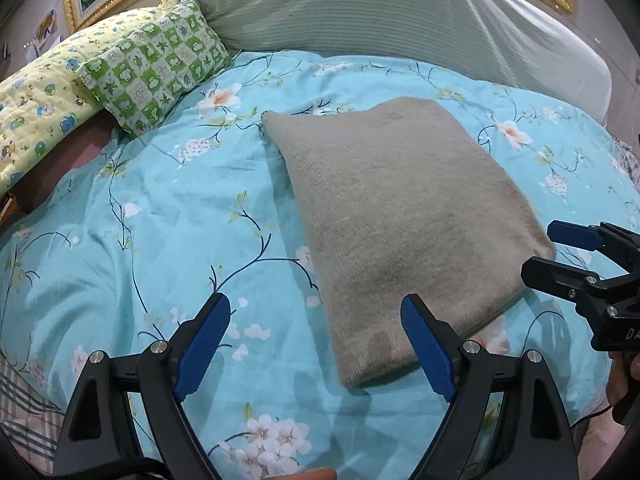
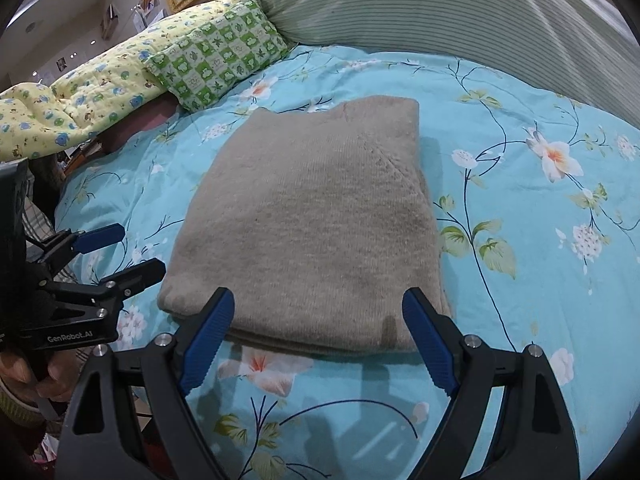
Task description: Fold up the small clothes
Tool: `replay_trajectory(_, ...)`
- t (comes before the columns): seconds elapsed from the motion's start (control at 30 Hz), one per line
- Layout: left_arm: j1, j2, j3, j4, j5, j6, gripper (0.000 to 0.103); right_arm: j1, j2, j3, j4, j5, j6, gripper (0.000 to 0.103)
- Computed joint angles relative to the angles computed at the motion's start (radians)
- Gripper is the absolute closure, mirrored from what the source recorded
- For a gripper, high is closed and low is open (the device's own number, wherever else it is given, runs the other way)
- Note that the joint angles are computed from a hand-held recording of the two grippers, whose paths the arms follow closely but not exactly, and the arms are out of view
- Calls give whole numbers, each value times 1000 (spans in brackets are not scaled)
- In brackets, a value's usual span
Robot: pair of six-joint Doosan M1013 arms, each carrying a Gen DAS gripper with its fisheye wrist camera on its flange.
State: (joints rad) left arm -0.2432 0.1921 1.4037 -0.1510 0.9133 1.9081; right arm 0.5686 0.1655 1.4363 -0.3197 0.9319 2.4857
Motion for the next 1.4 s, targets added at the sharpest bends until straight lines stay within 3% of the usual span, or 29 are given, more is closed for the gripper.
replay_trajectory(0.5, -18, 32, -43, 69, 13, -37, 15, -30, 28, -38, 53, 28, -67, 17)
replay_trajectory(1.4, -21, 38, -49, 60, 12, -23, 15, -34, 36, -45, 64, 25, -66, 17)
